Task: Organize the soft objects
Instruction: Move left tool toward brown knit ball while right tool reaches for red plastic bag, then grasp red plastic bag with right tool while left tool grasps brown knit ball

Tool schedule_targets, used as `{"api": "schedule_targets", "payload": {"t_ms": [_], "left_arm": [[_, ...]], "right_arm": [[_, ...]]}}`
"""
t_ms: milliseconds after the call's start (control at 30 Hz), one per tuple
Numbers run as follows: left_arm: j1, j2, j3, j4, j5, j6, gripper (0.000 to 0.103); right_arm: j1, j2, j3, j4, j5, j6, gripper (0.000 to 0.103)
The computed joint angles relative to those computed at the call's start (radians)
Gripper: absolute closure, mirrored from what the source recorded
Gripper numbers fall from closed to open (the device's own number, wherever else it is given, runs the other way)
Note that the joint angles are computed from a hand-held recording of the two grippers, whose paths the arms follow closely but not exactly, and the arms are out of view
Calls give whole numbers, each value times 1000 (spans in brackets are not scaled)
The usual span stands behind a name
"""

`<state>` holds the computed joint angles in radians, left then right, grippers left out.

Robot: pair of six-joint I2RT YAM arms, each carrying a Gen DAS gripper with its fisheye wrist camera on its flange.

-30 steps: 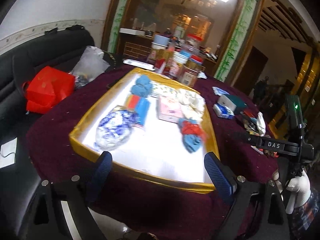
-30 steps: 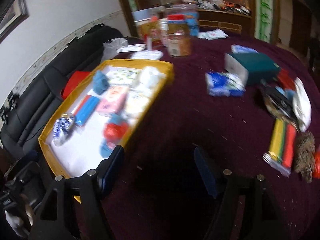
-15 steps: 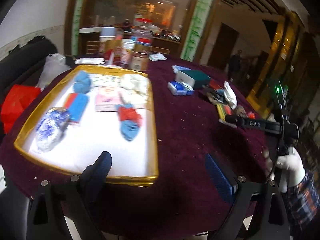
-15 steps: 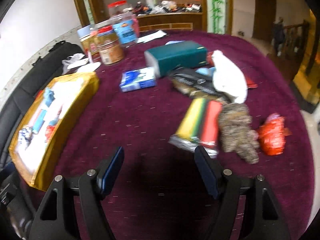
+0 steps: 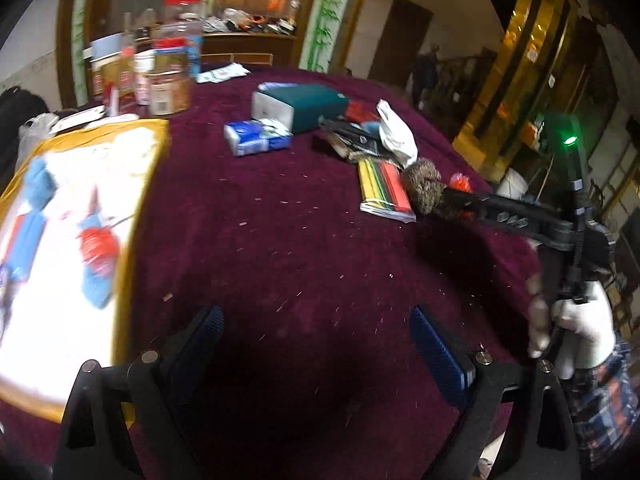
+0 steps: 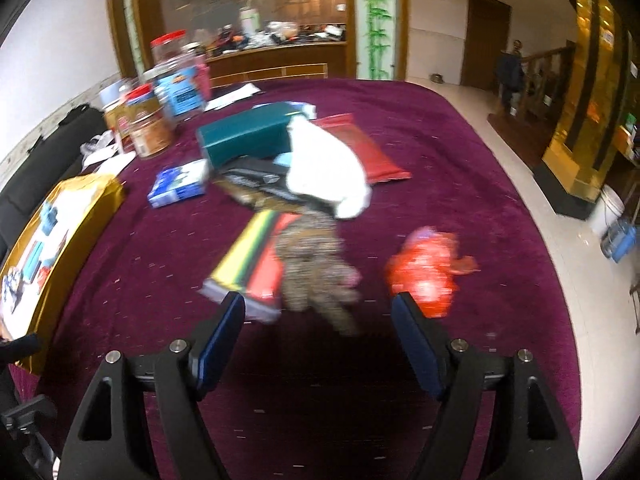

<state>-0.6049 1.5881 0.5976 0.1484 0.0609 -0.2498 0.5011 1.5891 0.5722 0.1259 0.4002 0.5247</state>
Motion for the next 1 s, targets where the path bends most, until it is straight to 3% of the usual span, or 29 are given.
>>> {"api": "schedule_targets", "payload": {"t_ms": [200,400,567,833,933,1000], "left_arm": [[-26,209,149,-23,3,-16,7],[-37,251,146,12,-14,-12,1],[-92,265,134,26,-105,40,1],[-106,281,165,-17,-140,77,1],[-106,281,163,-12,-144,75,1],[-107,284,165,-10,-146,73,1]], "right_arm": [[-109,-60,-62,4,-20,-25,28],[-200,-44,-73,46,-103,-49,28],[-380,-4,-90,181,-353,-21,27],[-595,204,-94,443,-722,45,27],[-594,201,-112,471,-726,46,26],[-551,186,-105,439,-659,30,26]]}}
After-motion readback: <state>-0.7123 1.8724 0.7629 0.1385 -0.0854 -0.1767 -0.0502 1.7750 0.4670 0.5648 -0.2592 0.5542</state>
